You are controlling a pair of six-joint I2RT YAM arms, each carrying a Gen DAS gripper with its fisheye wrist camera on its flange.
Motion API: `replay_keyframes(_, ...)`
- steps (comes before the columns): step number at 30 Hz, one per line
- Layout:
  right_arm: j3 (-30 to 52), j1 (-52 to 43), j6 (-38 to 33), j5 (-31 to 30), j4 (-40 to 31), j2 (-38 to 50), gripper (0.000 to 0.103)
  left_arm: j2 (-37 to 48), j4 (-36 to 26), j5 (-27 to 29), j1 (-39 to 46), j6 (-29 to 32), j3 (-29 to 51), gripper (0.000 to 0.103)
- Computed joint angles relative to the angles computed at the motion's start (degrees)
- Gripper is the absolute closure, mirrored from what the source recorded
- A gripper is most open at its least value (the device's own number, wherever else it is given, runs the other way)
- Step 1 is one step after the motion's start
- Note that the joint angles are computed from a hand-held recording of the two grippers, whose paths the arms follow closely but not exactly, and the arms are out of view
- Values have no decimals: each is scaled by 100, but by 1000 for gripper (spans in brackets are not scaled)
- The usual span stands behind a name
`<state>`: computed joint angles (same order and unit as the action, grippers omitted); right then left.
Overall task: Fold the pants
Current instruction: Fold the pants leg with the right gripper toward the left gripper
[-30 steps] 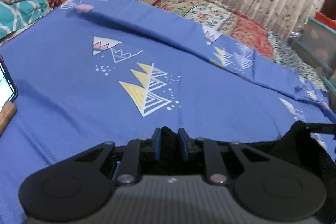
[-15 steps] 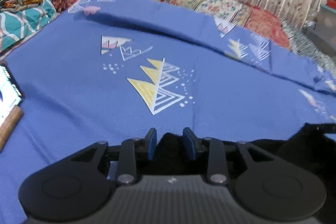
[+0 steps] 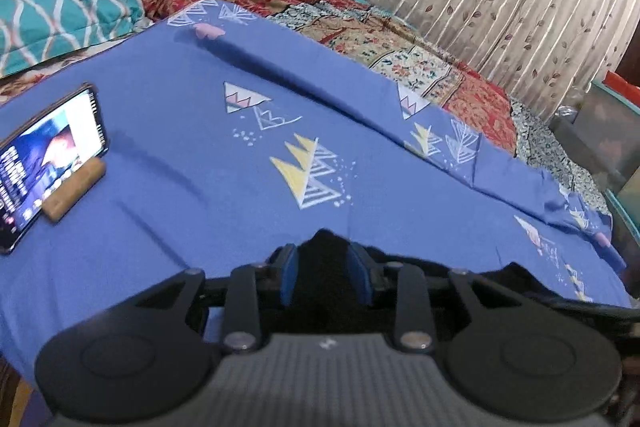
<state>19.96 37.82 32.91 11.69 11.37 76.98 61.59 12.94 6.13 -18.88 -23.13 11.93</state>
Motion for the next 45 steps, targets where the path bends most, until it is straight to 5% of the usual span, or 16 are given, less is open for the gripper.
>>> replay_keyframes(3, 453, -33, -89, -471, -89, 1213, 56, -397, -360, 32, 131, 22, -112, 76)
replay_keyframes(4, 380, 277, -103, 6, 89, 1236, 56, -505, -494, 38, 211, 30, -130, 75)
replay_keyframes(7, 195, 604, -260, 182, -471, 210, 55, -651, -705, 397, 688, 71, -247, 65)
replay_keyframes(9, -235, 912, -530, 125, -305, -818, 53, -223, -619, 875, 1142, 20, -210, 45)
replay_keyframes(11, -288, 1278, -668, -85, -330, -1288, 47, 464, -312, 1430, 1488, -90, -146, 45)
replay_keyframes(17, 440, 1776, -968, -571, 284, 364, 47, 1462, 565, 2300, 1740, -584, -312, 30)
replay_keyframes(19, 896, 1761, -1236, -617, 98, 901, 82, 1483, 684, 2354, 1696, -672, -403, 30)
replay_keyframes(20, 1037, 1864, -1452, -310, -134, 911, 90, 1447, 686, 2341, 1668, -688, -429, 30)
replay_keyframes(24, 1103, 2487, -2648, 1731, 122, 554, 91, 1364, 739, 2400, 1582, -766, -499, 29)
replay_keyframes(27, 845, 3138, -4509, 3315, 1156, 976, 91, 1563, 974, 2438, 1463, -868, -486, 27)
replay_keyframes(33, 1157, 3485, -3949, 2010, 223, 1735, 89, 1997, 1307, 2683, 1413, -989, -468, 9)
replay_keyframes(38, 1159, 3303, -3447, 1632, -20, 1440, 88, 2689, 1722, 2581, 1026, -1244, -214, 7)
replay_keyframes(40, 1169, 2957, -3039, 1027, -322, 1011, 87, 2728, 1790, 2200, 693, -1448, -138, 24)
replay_keyframes(41, 1145, 2843, -2883, 810, -418, 837, 86, 2701, 1632, 1855, 476, -1462, -58, 61)
replay_keyframes(45, 883, 2513, -2171, 319, -738, 89, 81, 2385, 1463, 1660, 446, -1463, -142, 79)
